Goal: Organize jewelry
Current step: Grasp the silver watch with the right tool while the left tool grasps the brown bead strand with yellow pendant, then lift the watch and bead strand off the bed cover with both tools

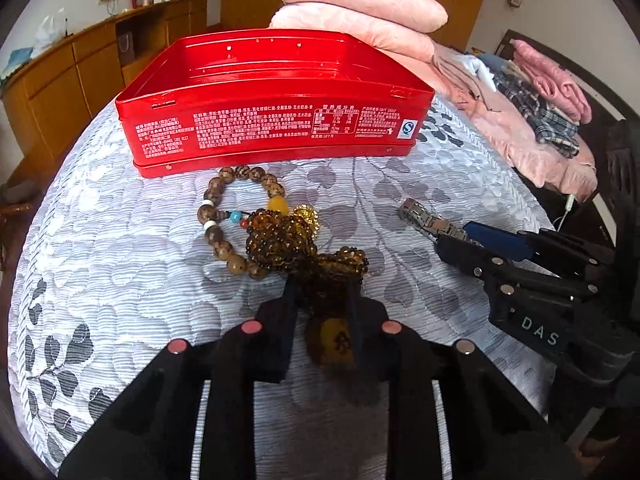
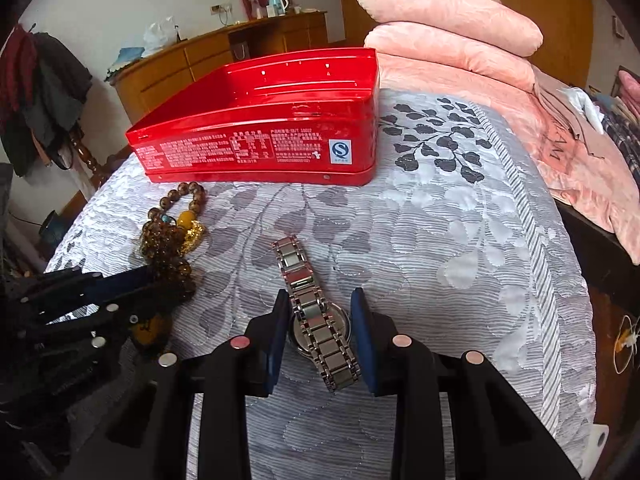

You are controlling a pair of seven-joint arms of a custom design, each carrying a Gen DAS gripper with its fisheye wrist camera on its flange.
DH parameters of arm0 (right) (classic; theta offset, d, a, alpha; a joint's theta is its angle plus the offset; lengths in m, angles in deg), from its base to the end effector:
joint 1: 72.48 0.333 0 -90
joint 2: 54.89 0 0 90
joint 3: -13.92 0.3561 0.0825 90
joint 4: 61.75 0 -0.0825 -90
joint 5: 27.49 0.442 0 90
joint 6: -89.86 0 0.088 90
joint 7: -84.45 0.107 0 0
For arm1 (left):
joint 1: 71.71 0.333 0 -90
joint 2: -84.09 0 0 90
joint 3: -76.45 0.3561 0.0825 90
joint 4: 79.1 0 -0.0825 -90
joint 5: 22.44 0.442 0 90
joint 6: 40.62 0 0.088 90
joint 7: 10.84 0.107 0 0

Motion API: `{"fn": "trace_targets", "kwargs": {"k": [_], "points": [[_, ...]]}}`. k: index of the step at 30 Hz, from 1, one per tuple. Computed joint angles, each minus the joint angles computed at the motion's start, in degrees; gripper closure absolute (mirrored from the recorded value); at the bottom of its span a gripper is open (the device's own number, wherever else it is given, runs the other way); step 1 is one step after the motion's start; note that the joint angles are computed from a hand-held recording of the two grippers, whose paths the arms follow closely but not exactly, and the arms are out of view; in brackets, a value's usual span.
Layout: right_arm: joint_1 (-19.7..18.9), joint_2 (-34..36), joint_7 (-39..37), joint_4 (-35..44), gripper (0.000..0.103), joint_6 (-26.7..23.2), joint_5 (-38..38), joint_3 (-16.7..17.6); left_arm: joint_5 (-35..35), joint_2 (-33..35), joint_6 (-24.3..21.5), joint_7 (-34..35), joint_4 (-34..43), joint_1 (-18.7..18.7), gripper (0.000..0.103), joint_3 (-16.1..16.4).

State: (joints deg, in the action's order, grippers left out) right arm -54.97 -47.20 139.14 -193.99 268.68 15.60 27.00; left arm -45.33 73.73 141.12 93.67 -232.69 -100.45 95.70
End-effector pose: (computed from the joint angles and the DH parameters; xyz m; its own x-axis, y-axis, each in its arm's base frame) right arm 0.5427 0.2509 0.3471 0.4183 -0.8994 -0.1266 -0.7390 -0.2560 -0.6231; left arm 0.4771 -0.0450 0.3533 -0.0466 -0.9893 0.1385 -0.8001 -0.0461 -0.5981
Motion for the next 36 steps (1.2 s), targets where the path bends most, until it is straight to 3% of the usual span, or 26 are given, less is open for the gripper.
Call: {"fn": "trace_targets", "kwargs": {"k": [3,6,8,10,12,15,16,18,21,23,24,26,27,28,29,30,32,34,36], "points": [[-0.08,-0.26,-0.33,-0.21,0.072,-0.02,0.48,0.23,-3.39,-2.90,-0.87,4.97,-1.09,-5.80,0.088,6.43],[-0.40,-0.75,-2.56,-0.38,0.072,-0.48,2.79,1.05,-0.82,-5.75,-2.11,5.35,-3.11,-1.71,0.089,4.24],[-0.21,-0.87,-3.97,-0.21,0.072,-1.22,4.38,1.18,-0.28,-7.53,-3.29,5.72,-4.13,-0.41,0.089,4.42],[1.51,-0.85,-1.53,-0.51,0.072,-0.96,1.75,-0.48,1.11,-7.67,-3.78,4.89,-4.48,2.65,0.087,2.18],[2.04,-0.88,-0.01,-0.67,0.071,-0.94,0.35,-1.12,1.25,-7.64,-3.83,3.95,-4.54,3.83,0.082,1.25],[3.03,-1.19,2.83,-1.24,0.071,-0.83,-2.90,-2.23,1.30,-7.33,-3.31,3.42,-4.33,4.03,0.055,0.56],[3.26,-1.29,3.81,-1.43,0.071,-0.76,-3.97,-2.49,2.21,-6.67,-2.82,2.37,-4.11,5.35,0.052,-1.08],[3.74,-1.24,5.99,-1.63,0.071,-0.64,-6.44,-3.15,2.46,-5.85,-2.80,1.88,-3.51,4.57,0.051,-0.51],[4.14,-0.86,8.31,-1.70,0.067,-0.21,-10.13,-3.73,1.03,-3.67,-3.73,1.82,-2.00,3.78,0.052,0.02],[4.92,-0.65,10.69,-1.86,0.066,0.28,-13.43,-4.69,2.21,-2.41,-1.75,0.43,-2.15,7.12,0.055,-3.95],[5.47,-0.62,12.32,-1.98,0.066,0.47,-15.33,-5.38,4.13,-2.15,-1.08,-1.31,-2.30,7.44,0.065,-4.15],[5.96,-0.68,14.72,-2.21,0.067,0.64,-18.22,-6.12,2.03,-2.07,-0.88,-0.25,-2.19,5.71,0.066,-2.91],[7.09,-0.83,16.94,-2.56,0.068,0.86,-21.04,-7.48,3.67,-1.88,-0.13,-1.83,-2.52,7.66,0.068,-4.98],[7.96,-0.98,18.94,-2.89,0.071,1.06,-23.54,-8.56,4.55,-1.95,0.39,-2.39,-2.85,7.76,0.077,-5.04],[8.50,-1.13,20.64,-3.14,0.071,1.14,-25.56,-9.28,5.00,-2.12,0.82,-2.56,-3.13,6.54,0.079,-3.80],[8.16,-1.31,21.27,-3.35,0.071,1.15,-26.26,-8.95,4.49,-2.57,0.90,-1.81,-3.30,3.32,0.080,-0.56],[5.60,-1.67,19.51,-3.58,0.071,1.08,-24.03,-6.06,4.71,-3.48,0.98,-1.55,-3.69,-0.41,0.081,3.54],[1.91,-2.29,13.72,-3.80,0.072,1.02,-17.46,-1.39,5.02,-4.91,0.66,-0.97,-4.11,-4.32,0.081,7.91],[-0.26,-3.03,7.21,-3.78,0.072,0.95,-9.77,1.78,5.60,-6.23,0.82,-0.88,-4.70,-6.45,0.082,10.25]]}}
